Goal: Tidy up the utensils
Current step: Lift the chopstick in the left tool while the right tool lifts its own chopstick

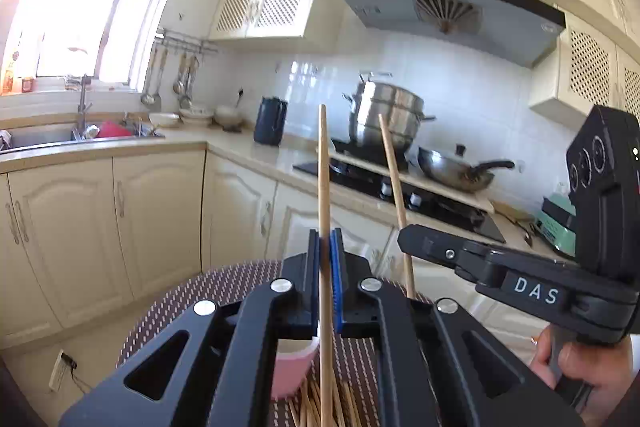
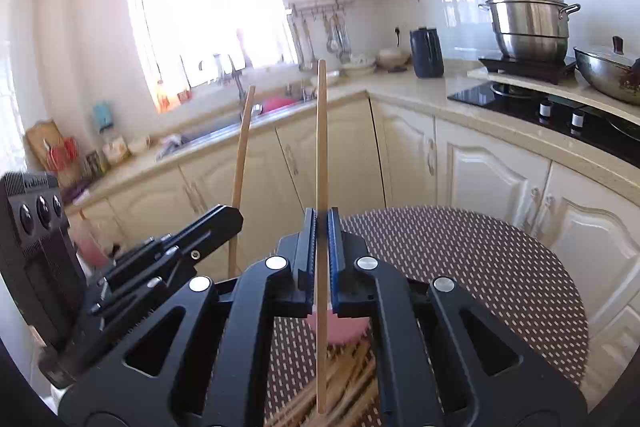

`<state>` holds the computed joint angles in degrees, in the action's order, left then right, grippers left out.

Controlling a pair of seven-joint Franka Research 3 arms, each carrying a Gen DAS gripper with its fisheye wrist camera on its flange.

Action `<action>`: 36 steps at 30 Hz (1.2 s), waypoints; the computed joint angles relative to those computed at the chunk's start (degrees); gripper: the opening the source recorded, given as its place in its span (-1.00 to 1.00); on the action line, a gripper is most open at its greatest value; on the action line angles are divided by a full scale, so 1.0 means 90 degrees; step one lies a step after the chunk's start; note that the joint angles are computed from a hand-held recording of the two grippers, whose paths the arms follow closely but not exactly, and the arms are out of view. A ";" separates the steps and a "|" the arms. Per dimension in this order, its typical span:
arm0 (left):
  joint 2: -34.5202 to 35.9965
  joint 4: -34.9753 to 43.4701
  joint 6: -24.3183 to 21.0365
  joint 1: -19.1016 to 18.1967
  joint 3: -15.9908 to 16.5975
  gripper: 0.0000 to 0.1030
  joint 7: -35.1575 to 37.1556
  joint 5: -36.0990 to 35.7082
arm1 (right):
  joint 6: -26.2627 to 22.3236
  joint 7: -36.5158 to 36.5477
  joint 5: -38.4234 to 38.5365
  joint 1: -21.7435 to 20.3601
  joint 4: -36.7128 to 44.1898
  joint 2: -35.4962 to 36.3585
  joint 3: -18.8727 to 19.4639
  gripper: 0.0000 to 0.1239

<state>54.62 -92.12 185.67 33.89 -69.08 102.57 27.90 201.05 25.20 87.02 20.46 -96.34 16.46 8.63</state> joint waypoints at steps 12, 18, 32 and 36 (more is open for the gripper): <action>0.1294 0.2352 0.0626 -0.1606 0.0399 -0.89 -0.0358 0.0748 | 0.1105 0.3783 -0.4009 -0.0234 0.1423 0.1965 0.0047 -0.90; 0.1471 0.3170 0.0744 -0.2241 0.0939 -0.89 -0.0576 0.0953 | 0.1069 0.4264 -0.4537 -0.0005 0.1835 0.2456 -0.0422 -0.90; 0.1109 0.2733 0.0799 -0.2204 0.1785 -0.89 -0.0905 0.0828 | 0.1227 0.5695 -0.5887 -0.0175 0.0587 0.2100 -0.0409 -0.90; 0.0777 0.2224 0.0835 -0.1936 0.1935 -0.89 -0.1305 0.1131 | 0.1235 0.5220 -0.5520 0.0244 0.0318 0.1941 -0.0728 -0.90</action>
<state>61.62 -72.11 193.19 16.47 -51.67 90.83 38.08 212.17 72.17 37.35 22.66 -93.48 33.93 2.08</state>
